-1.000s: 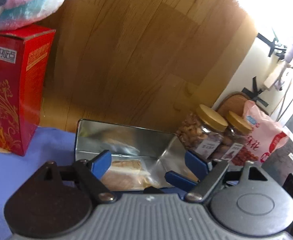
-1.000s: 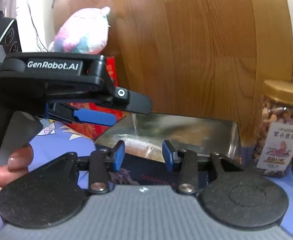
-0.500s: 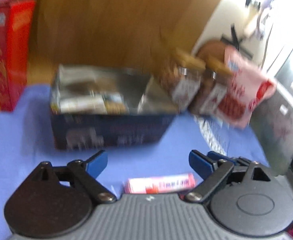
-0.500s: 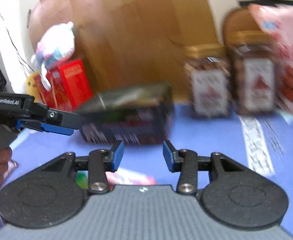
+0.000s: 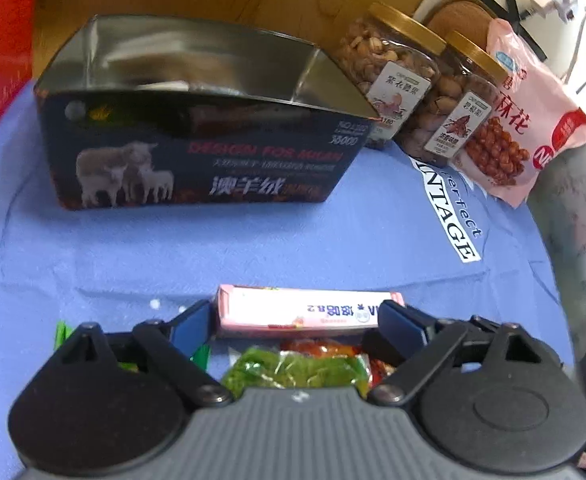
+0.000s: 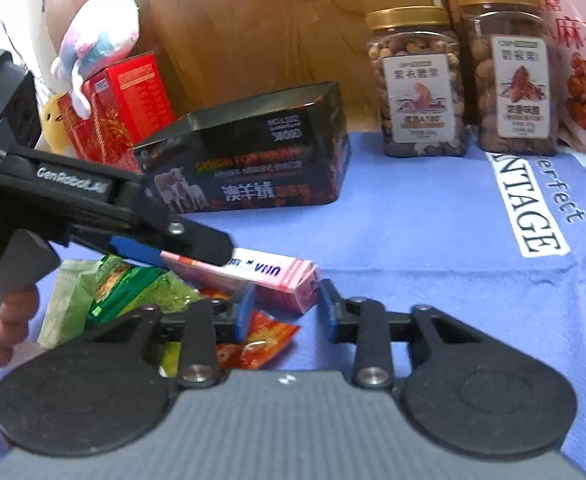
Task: Organize snacks
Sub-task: 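Grasp the pink UHA candy box with the right tool, then drop the pink candy box into the black tin with the right tool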
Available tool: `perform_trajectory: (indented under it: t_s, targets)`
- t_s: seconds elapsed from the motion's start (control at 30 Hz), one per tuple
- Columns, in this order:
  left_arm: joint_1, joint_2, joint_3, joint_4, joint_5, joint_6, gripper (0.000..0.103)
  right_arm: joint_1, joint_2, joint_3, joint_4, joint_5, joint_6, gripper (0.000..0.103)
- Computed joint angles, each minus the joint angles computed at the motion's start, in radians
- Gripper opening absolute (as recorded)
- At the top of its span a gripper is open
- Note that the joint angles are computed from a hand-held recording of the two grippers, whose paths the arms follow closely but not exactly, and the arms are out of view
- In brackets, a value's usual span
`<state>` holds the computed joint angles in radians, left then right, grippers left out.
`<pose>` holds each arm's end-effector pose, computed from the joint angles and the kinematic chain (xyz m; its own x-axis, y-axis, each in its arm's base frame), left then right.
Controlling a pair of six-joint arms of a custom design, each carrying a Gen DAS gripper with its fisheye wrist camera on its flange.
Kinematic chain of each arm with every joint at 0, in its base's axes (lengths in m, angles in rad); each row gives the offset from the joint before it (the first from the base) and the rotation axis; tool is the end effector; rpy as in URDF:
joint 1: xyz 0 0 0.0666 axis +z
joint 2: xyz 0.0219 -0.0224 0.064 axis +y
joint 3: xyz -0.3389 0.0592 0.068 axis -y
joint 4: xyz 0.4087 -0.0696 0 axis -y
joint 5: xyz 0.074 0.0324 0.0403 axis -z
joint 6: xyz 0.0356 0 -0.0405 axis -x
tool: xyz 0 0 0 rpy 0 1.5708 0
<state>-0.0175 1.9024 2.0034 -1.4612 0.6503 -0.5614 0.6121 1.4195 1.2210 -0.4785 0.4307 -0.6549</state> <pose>0.6239 -0.0329 0.3700 -0.7529 0.4370 -0.4921 0.6394 0.6627 -0.3899 0.4356 0.2871 0.3285 -0.5624 0.2814 -0.7775 0.1094 0.9574 0.2673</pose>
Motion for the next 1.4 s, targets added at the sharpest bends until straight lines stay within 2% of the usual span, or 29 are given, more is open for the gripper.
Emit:
perform_trajectory:
  t_s: [0.07,0.23,0.33,0.4,0.47,0.6,0.67,0.8,0.97,1.1,1.23,1.3,1.4]
  targets:
    - [-0.004,-0.015,-0.016,0.018,-0.006,-0.005,0.091,0.011,0.006,0.007,-0.007,0.031,0.017,0.035]
    - [0.011,-0.017,0.009,0.011,0.043,-0.010,0.091,0.017,-0.002,0.013,0.022,0.080,0.052,0.035]
    - [0.023,-0.007,0.056,0.026,0.095,0.014,0.091,0.016,0.003,0.040,0.067,0.121,0.126,0.035]
    - [0.028,0.010,0.103,0.050,0.130,0.058,0.091,0.006,0.016,0.066,0.111,0.140,0.192,0.035]
    - [0.027,0.022,0.136,0.107,0.149,0.142,0.091,-0.011,0.039,0.098,0.156,0.140,0.252,0.035]
    - [0.009,0.030,0.145,0.283,0.128,0.281,0.091,-0.059,0.109,0.181,0.209,0.115,0.353,0.035]
    - [0.001,0.055,0.172,0.304,0.108,0.315,0.091,-0.083,0.145,0.225,0.204,0.092,0.371,0.035]
    - [-0.008,0.120,0.243,0.293,0.080,0.351,0.091,-0.112,0.215,0.307,0.143,0.057,0.361,0.035]
    - [-0.010,0.152,0.271,0.267,0.073,0.331,0.094,-0.115,0.259,0.361,0.073,0.068,0.327,0.038]
    - [-0.003,0.117,0.238,0.250,0.083,0.279,0.095,-0.098,0.214,0.304,0.096,0.101,0.293,0.041]
    - [0.024,-0.001,0.099,0.278,0.145,0.222,0.095,-0.064,0.110,0.187,0.134,0.129,0.239,0.041]
    - [0.049,-0.090,-0.011,0.316,0.204,0.183,0.095,-0.034,0.052,0.119,0.153,0.137,0.206,0.041]
    - [0.100,-0.222,-0.172,0.335,0.315,0.083,0.098,0.020,0.002,0.053,0.167,0.153,0.171,0.041]
